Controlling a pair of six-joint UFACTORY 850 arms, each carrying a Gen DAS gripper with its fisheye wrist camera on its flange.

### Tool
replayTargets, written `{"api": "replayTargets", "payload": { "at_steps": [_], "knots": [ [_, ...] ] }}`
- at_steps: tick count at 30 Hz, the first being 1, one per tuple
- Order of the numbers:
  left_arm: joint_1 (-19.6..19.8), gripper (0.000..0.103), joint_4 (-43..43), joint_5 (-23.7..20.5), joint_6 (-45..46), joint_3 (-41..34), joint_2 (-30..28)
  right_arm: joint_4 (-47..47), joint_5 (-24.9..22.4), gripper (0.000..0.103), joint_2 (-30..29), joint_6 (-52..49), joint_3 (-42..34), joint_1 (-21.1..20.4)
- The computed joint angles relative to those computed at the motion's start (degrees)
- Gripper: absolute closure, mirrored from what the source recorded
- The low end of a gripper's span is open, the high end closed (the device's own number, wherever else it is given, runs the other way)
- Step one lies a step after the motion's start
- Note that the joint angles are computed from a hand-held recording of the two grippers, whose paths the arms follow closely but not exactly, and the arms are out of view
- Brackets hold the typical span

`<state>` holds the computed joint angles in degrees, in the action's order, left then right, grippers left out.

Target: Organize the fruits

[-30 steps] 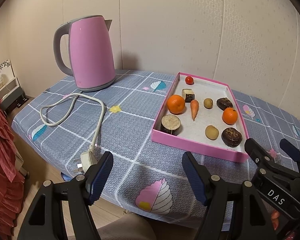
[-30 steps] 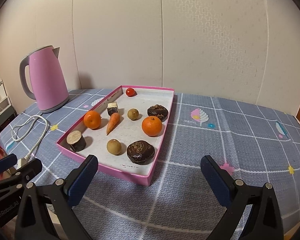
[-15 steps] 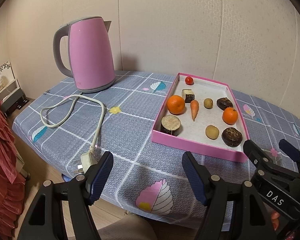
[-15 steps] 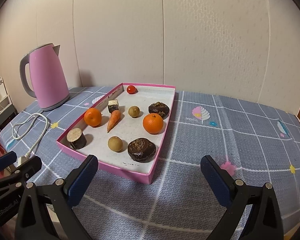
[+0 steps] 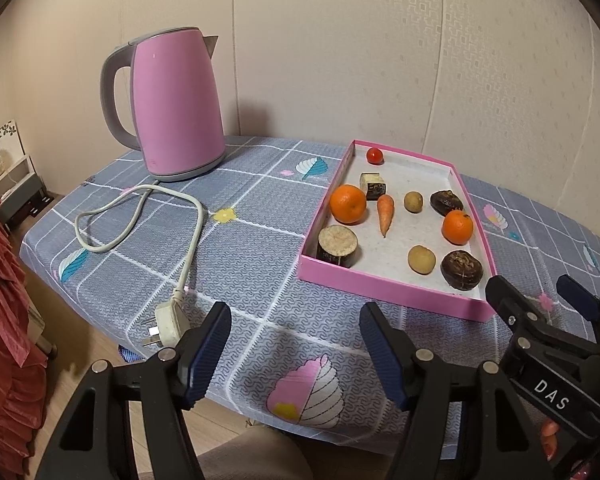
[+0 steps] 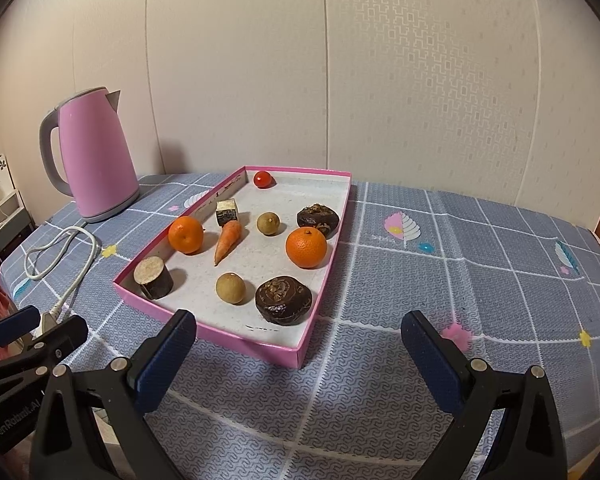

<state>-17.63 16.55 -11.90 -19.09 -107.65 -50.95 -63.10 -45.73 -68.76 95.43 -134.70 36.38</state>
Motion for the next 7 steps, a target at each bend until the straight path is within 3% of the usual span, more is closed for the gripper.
{"api": "replayTargets", "payload": {
  "at_steps": [7],
  "knots": [
    [0.08,0.035,-2.35,-0.67,2.93,-0.75,-0.5,-0.57,-0.13,0.0,0.26,0.68,0.37,-0.02]
  ]
}}
